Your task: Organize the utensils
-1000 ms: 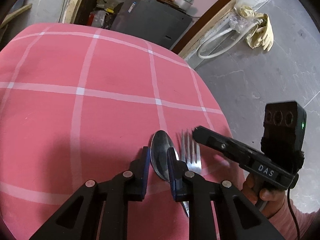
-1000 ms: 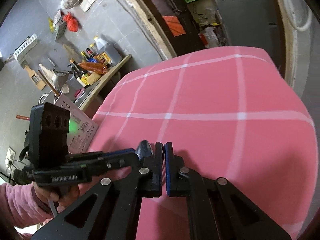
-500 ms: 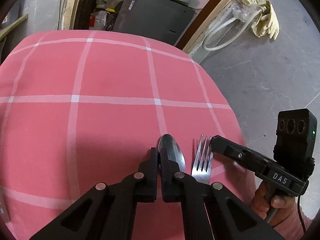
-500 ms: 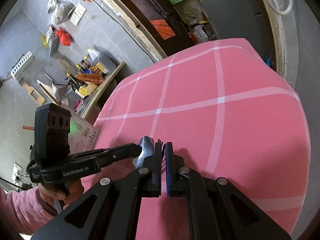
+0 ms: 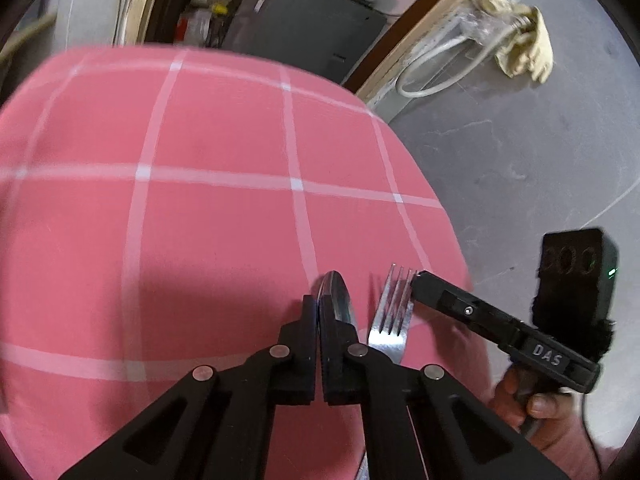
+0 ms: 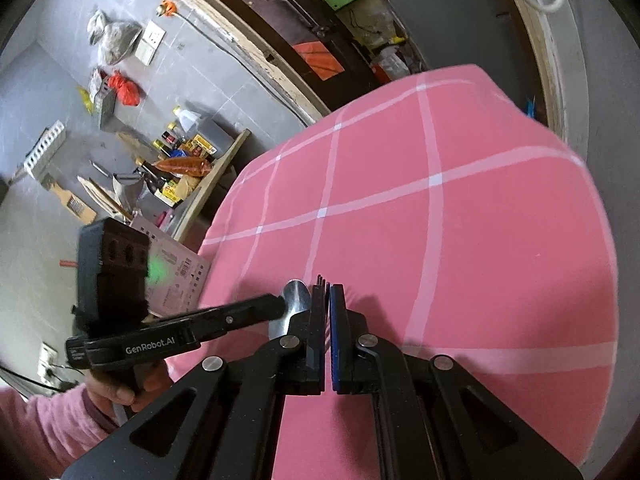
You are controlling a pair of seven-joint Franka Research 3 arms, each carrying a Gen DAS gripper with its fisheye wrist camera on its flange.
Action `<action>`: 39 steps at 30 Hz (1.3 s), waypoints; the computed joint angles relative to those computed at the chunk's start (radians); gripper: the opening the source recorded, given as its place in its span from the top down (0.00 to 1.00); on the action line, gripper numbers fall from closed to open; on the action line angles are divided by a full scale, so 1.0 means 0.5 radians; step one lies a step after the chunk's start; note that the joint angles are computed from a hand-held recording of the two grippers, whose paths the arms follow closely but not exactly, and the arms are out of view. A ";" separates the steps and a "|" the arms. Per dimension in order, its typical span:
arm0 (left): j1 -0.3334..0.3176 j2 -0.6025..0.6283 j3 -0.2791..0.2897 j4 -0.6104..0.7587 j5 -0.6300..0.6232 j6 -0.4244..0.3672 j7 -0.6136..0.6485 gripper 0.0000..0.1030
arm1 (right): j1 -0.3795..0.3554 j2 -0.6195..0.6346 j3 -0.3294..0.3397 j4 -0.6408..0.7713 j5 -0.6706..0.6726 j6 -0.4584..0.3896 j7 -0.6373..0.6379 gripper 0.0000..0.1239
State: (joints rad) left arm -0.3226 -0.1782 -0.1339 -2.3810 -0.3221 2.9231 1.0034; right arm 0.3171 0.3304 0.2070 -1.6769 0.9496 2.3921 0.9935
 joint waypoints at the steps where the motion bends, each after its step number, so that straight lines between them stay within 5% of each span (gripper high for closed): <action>1: -0.066 0.000 0.059 -0.008 -0.154 0.014 0.108 0.98 | 0.000 0.004 0.003 0.003 0.007 -0.008 0.001 0.98; 5: -0.184 0.010 0.145 -0.015 -0.555 0.026 0.419 0.98 | 0.001 0.044 0.004 0.049 -0.009 -0.061 0.036 0.97; 21: -0.102 0.111 0.027 0.110 -1.283 -0.015 0.973 0.95 | 0.001 0.133 0.020 0.155 -0.069 -0.162 0.103 0.93; 30: -0.007 0.101 -0.067 0.089 -1.042 0.006 0.791 0.95 | 0.037 0.153 0.012 0.190 -0.184 -0.175 0.173 0.93; 39: -0.031 0.081 -0.031 0.062 -0.846 0.008 0.620 0.96 | 0.024 0.235 0.038 0.278 -0.153 -0.215 0.200 0.93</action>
